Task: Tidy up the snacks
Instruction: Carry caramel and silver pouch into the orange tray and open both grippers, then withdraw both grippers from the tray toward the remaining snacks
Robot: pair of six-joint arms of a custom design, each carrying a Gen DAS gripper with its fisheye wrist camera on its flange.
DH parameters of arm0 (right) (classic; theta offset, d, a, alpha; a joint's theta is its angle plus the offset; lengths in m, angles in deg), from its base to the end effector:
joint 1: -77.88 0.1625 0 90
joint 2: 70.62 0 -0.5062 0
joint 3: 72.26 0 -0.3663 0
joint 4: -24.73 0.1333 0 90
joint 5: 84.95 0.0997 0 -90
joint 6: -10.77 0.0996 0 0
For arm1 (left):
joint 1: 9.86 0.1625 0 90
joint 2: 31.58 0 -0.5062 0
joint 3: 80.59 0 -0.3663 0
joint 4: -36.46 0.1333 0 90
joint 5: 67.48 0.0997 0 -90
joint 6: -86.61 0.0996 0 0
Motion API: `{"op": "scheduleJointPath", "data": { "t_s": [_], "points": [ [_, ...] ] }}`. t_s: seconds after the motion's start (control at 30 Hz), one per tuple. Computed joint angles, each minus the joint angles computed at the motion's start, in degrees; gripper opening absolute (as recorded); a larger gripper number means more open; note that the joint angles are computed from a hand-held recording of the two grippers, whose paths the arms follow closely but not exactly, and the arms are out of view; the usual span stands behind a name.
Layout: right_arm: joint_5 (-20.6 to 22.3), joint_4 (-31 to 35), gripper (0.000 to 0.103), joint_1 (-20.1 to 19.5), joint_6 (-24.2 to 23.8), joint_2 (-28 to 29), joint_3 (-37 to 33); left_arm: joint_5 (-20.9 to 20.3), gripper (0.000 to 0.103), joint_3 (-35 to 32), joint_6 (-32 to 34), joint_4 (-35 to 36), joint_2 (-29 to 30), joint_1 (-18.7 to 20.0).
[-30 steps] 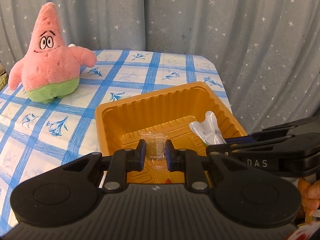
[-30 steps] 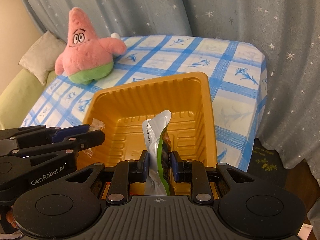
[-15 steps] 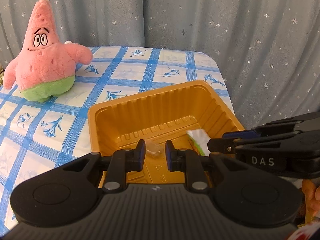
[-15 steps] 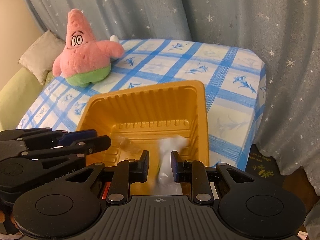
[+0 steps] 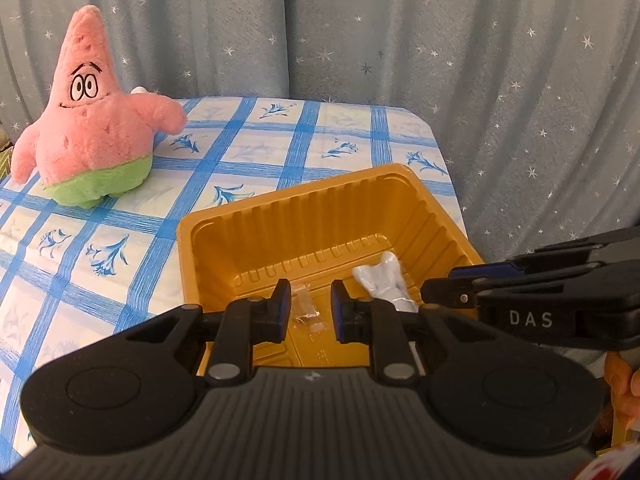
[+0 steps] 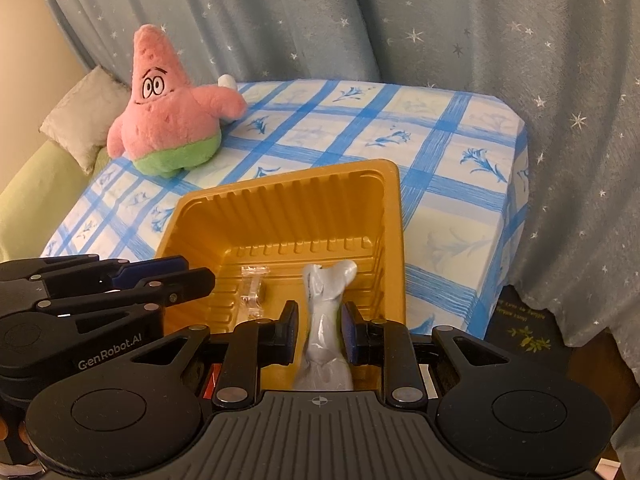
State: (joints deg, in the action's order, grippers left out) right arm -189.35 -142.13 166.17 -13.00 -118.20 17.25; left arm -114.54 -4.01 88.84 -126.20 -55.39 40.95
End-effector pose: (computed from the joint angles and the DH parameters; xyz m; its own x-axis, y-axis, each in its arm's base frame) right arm 0.0861 -0.7539 0.2694 -0.8920 -0.1736 0.4174 -0.3661 0.8190 -0.4418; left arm -0.3517 -0.7497 0.0406 -0.6902 0.3111 -0.6533 0.6215 0.7173 -0.3150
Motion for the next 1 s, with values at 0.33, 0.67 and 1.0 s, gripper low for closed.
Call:
{"op": "scheduleJointPath", "data": {
  "t_s": [0.33,0.67,1.0],
  "points": [
    [3.2,-0.6,0.024,-0.2,-0.2,-2.3,2.4,0.4,0.023,3.2,-1.2,-1.7,-2.0,-1.4],
    [6.8,-4.4,0.055,-0.3,-0.5,-7.0,8.9,1.0,0.035,12.5,-5.1,-4.9,-7.9,-4.3],
    [9.5,-7.9,0.063,0.0,-0.2,-11.9,16.8,3.2,0.039,24.2,-13.5,-6.0,-15.1,-7.3]
  ]
}}
